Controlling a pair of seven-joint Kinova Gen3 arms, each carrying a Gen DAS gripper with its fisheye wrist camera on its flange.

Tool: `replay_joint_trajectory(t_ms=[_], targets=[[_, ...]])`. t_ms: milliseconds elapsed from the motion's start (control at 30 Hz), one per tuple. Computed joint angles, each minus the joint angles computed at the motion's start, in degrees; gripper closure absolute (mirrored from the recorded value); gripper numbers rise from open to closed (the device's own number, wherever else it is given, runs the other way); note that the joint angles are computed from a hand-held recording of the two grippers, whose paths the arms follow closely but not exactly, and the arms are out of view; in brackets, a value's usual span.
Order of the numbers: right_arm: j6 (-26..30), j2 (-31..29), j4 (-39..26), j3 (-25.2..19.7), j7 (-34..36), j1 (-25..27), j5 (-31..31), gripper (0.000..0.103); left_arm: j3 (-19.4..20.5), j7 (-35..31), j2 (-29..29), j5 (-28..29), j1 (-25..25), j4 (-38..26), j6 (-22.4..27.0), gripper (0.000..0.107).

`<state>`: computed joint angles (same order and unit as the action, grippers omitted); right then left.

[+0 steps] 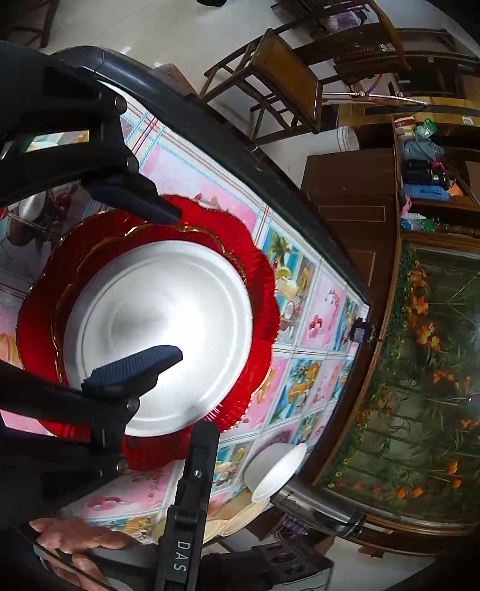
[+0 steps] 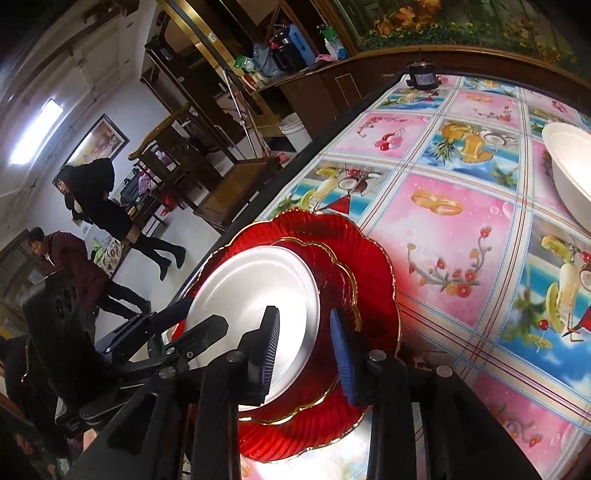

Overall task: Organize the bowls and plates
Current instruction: 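Open the left gripper to release the white plate and withdraw, then grasp the rim of a beige bowl with the right gripper and lift it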

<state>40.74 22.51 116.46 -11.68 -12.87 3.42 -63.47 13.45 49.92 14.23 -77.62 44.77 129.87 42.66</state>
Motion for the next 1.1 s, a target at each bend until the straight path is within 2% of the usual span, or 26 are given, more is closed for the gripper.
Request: replay_joint_trajectory(t_ms=[67, 167, 233, 333, 467, 533, 567, 633, 700, 767, 833, 933, 1033, 1100], targets=[[1.60, -0.17, 0.05, 0.77, 1.32, 0.86, -0.71, 0.072, 0.17, 0.23, -0.39, 0.33, 0.38, 0.02, 0.76, 0.040], [2.60, -0.44, 0.07, -1.33, 3.01, 4.90, -1.25, 0.072, 0.85, 2.01, -1.16, -0.45, 1.60, 0.26, 2.75, 0.040], [4.50, -1.07, 0.29, -0.78, 4.64, 6.55, -2.20, 0.072, 1.50, 2.95, -1.40, -1.08, 2.36, -0.02, 4.29, 0.039], [8.95, -2.71, 1.70, 5.35, 10.47, 6.11, -7.00, 0.069, 2.87, 3.98, -1.02, -1.99, 4.20, -1.06, 7.36, 0.029], [16.08, -3.93, 3.36, 15.41, 17.24, 4.28, -12.15, 0.062, 4.20, 1.55, 1.08, -2.11, 7.31, -4.73, 11.48, 0.027], [17.88, -5.29, 5.27, 17.03, 21.87, 6.72, -14.96, 0.051, 4.58, 0.80, 2.81, -4.32, 9.54, -6.64, 12.84, 0.027], [19.03, -5.63, 6.05, 16.37, 24.20, 9.22, -15.95, 0.049, 4.60, 0.41, 3.56, -5.10, 10.36, -7.47, 13.16, 0.026], [21.38, -6.59, 7.82, 15.26, 28.86, 14.53, -17.60, 0.030, 4.43, -1.30, 5.31, -6.44, 12.16, -9.57, 13.64, 0.024], [24.57, -6.76, 9.60, 15.20, 33.52, 19.83, -19.73, 0.015, 4.55, -5.61, 7.88, -6.84, 13.45, -12.75, 14.08, 0.024], [29.10, -6.00, 11.47, 16.23, 38.18, 25.14, -22.29, 0.010, 3.87, -9.78, 9.75, -5.70, 15.20, -15.59, 14.75, 0.024], [33.39, -3.31, 11.66, 17.07, 42.62, 29.02, -23.18, 0.010, 2.87, -11.40, 11.57, -6.00, 16.45, -17.57, 13.83, 0.024], [36.30, -0.94, 11.29, 20.01, 45.14, 31.16, -24.01, 0.010, 1.76, -12.17, 12.90, -7.97, 15.23, -18.85, 8.04, 0.024], [37.08, 1.23, 9.44, 18.96, 43.44, 35.41, -23.64, 0.010, -0.44, -11.08, 14.12, -8.78, 14.42, -19.69, 2.57, 0.024], [35.62, 1.50, 7.12, 19.22, 39.11, 36.50, -21.93, 0.010, -0.76, -13.79, 15.43, -6.11, 14.95, -21.44, 3.10, 0.024]])
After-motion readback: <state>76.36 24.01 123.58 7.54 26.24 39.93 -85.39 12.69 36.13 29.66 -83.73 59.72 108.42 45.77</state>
